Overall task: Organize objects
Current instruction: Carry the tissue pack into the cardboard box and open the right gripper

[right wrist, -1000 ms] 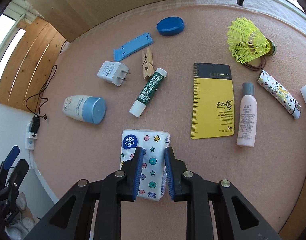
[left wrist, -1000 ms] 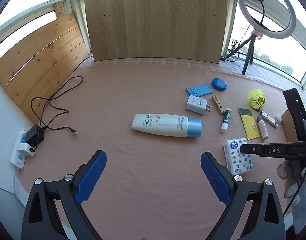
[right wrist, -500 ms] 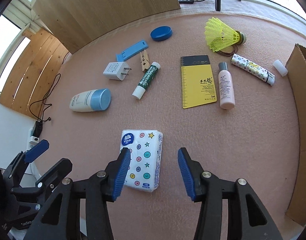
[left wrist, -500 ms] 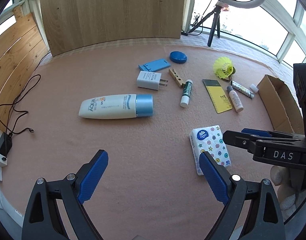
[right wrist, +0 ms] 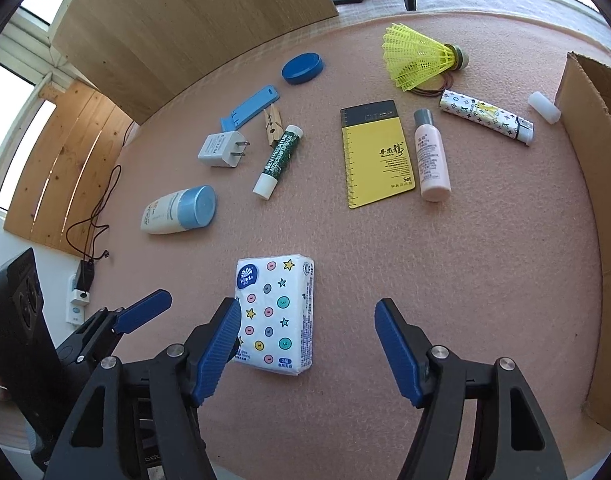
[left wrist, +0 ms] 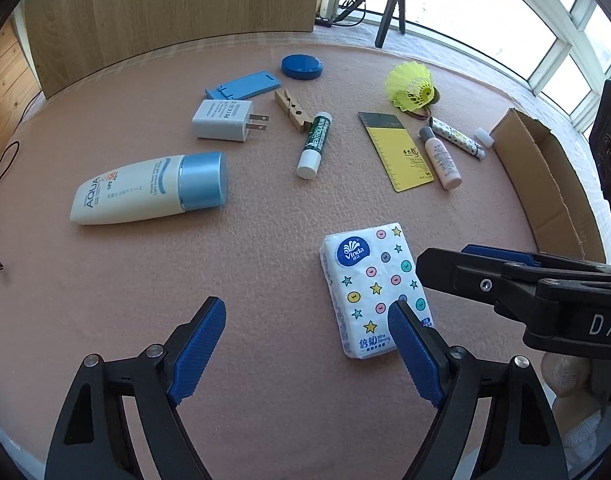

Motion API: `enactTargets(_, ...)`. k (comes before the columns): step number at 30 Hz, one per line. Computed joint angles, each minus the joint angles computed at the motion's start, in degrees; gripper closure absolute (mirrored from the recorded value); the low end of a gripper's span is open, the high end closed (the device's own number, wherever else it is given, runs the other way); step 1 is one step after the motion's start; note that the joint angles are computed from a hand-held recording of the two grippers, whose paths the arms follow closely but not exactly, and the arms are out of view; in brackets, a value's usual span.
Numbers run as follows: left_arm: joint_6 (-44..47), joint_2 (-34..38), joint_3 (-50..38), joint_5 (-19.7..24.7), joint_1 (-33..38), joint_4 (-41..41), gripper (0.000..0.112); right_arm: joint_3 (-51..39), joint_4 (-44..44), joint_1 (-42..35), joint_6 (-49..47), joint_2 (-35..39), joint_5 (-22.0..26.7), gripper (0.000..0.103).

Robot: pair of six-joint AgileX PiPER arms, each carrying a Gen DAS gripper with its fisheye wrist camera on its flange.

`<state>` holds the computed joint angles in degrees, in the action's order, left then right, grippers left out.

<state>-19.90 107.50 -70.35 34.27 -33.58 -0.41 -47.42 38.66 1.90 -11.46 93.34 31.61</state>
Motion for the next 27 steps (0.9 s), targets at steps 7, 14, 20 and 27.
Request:
enactTargets(7,7.66,2.02,-1.16,-0.47,1.08,-9.47,0.054,-2.97,3.47,-0.36,-4.32,4.79,3.45,0.062)
enactTargets(14,16.59,2.75,-1.05,-0.66,1.81,-19.81,0.055,-4.34,9.11,-2.37,-10.11,7.85,7.38,0.069)
enactTargets(20,16.23,2.43,-0.51,-1.59,0.66,-20.61,0.062,-3.91,10.1,-2.11,-12.1,7.99,7.97,0.072)
enactTargets(27,11.59,1.4,-2.22,-1.55,-2.66,-17.08,0.064,-0.6,9.26,-4.89,-12.37,2.62,8.51,0.075)
